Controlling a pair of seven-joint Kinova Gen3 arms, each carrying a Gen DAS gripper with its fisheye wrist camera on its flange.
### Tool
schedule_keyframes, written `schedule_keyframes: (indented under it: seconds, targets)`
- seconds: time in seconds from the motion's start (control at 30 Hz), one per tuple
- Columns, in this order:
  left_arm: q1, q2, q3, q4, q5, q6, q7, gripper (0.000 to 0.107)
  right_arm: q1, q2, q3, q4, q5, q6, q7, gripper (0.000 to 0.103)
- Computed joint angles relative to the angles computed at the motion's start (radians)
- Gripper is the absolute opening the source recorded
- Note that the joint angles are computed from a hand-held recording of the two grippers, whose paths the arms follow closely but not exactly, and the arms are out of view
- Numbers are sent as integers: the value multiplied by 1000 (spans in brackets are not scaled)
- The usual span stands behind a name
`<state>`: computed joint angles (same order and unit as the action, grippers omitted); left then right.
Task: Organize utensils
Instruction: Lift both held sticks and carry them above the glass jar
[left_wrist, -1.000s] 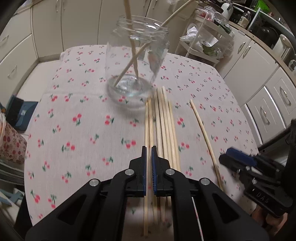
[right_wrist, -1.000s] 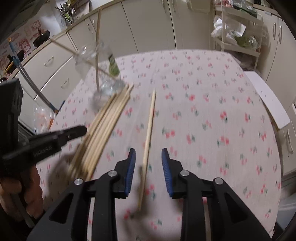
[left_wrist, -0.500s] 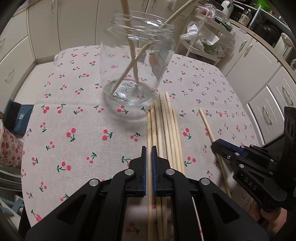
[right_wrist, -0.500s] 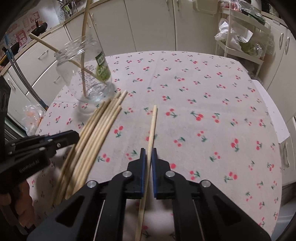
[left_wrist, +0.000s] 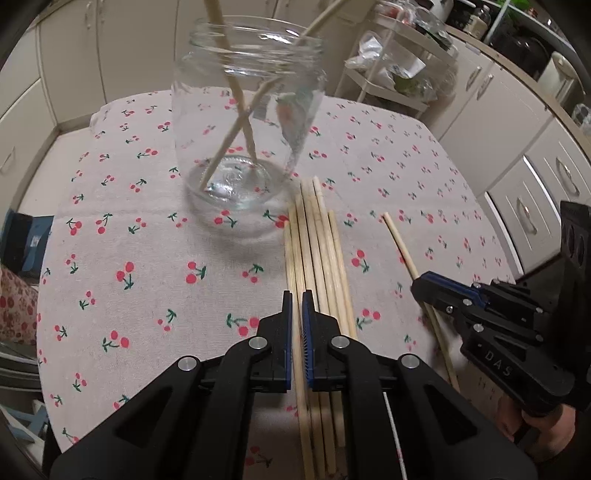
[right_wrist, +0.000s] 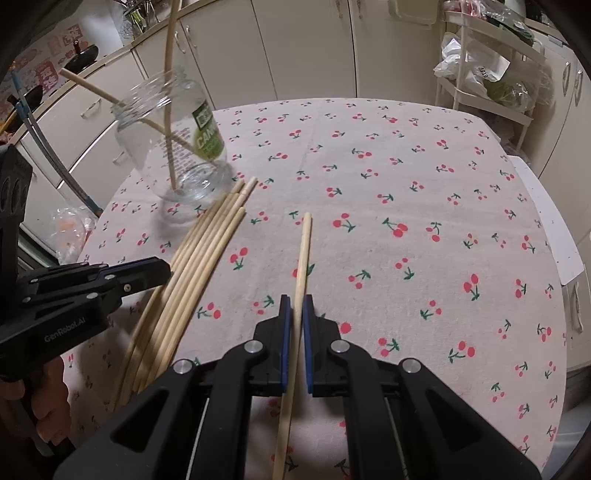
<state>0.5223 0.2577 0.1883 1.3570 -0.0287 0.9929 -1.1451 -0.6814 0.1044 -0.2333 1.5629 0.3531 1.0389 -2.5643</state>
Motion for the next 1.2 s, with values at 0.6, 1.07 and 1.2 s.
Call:
schedule_keyframes:
  seconds: [0.6,1.07,1.2]
  targets:
    - [-11,34,-3,-61,16,89,-33,7,10,15,13,-20,-27,-4,59,7]
    - [13,40,-14,-68,-18,80,-4,5,-2,33,31,-38,-7,-3,58,6]
    - [12,-27,-19,16,-34,-14,28,5,11,-43,20,41,6,-118,-23,6]
